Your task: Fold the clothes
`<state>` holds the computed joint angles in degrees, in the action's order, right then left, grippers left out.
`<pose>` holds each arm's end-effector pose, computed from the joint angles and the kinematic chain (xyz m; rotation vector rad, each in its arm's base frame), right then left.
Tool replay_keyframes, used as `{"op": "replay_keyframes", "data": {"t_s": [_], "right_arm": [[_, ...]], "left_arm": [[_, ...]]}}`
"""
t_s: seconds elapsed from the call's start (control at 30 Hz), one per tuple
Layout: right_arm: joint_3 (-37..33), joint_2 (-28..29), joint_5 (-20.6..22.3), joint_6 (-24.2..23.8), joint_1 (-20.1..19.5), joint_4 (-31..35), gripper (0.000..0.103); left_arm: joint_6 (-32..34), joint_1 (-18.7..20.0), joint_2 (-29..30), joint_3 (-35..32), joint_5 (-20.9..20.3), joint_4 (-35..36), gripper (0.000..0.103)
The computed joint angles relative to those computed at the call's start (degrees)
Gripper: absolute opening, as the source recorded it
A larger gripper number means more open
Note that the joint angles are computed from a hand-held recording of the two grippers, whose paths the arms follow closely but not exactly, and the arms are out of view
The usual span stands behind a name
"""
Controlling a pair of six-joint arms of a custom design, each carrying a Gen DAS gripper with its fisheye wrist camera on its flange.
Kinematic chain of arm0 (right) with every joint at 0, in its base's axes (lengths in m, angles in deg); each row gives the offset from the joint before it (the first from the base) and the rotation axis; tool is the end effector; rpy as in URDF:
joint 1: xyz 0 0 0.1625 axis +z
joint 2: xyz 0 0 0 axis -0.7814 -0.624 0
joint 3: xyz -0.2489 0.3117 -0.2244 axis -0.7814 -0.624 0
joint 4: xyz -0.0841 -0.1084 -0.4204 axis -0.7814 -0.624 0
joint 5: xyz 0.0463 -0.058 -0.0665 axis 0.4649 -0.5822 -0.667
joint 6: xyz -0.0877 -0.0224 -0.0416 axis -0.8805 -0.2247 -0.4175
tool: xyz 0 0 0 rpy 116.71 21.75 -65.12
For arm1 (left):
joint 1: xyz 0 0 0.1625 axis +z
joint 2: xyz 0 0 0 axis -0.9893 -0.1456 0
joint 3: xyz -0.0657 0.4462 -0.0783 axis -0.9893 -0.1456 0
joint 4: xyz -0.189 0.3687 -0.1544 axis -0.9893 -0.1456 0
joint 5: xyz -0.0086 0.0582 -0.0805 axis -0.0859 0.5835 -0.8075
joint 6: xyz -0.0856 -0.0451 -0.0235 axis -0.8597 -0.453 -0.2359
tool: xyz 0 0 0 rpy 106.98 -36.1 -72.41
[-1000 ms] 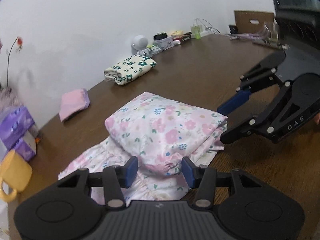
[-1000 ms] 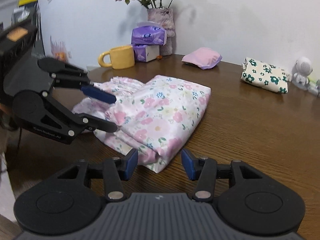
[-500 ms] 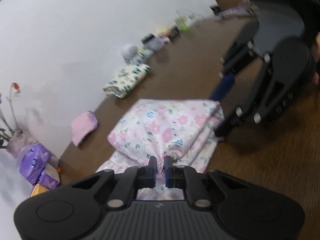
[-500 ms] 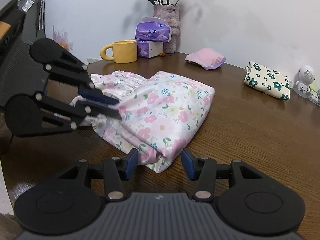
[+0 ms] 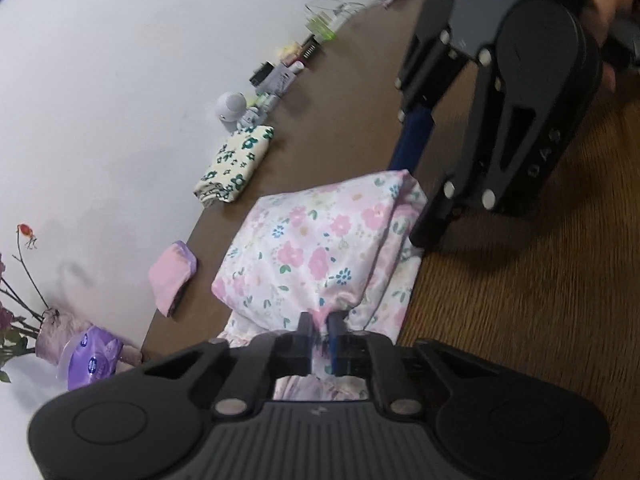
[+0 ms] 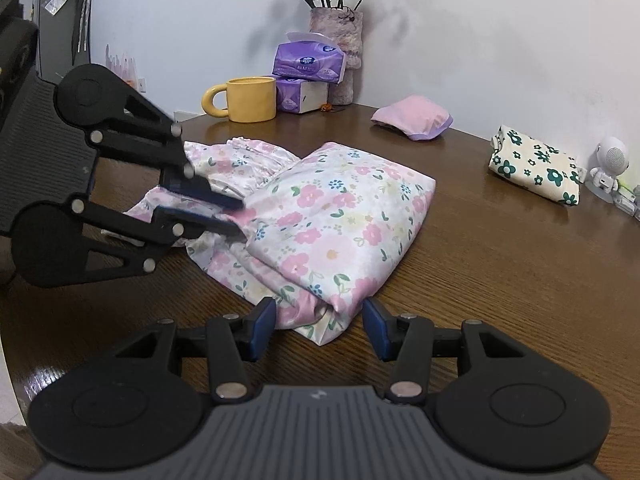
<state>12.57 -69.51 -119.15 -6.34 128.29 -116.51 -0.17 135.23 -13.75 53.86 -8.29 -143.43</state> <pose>-0.0484 -0.8340 0.1778 1.3809 -2.3142 0.7047 -0.2767 -0.7427 -0.1355 1.2396 1.5136 -0.5208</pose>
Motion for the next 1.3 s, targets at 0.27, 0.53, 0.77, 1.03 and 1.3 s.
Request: {"op": "replay_keyframes", "data": {"t_s": [0.27, 0.53, 0.77, 1.03, 1.3], "right_arm": [[-1.0, 1.2, -2.2, -1.3, 0.6, -2.4, 0.026], [-1.5, 3.0, -1.6, 2.7, 0.5, -7.3, 0.012], [-0.5, 1.9, -0.8, 3.0, 0.1, -6.6, 0.026], [-2.3, 2.3, -0.9, 3.8, 0.1, -3.3, 0.016], [-2.6, 3.0, -0.2, 7.7, 0.0, -4.0, 0.006]], "left_arm": [[0.7, -0.5, 1.8, -1.1, -0.7, -9.9, 0.003], [-9.4, -0.9, -0.8, 3.7, -2.7, -9.5, 0.003], [-11.2, -0.6, -0.9, 3.7, -2.6, -9.7, 0.003], [-11.0, -0.9, -0.5, 3.8, -2.7, -11.3, 0.003], [-14.5, -1.0, -0.9, 4.6, -1.2, -7.8, 0.003]]}}
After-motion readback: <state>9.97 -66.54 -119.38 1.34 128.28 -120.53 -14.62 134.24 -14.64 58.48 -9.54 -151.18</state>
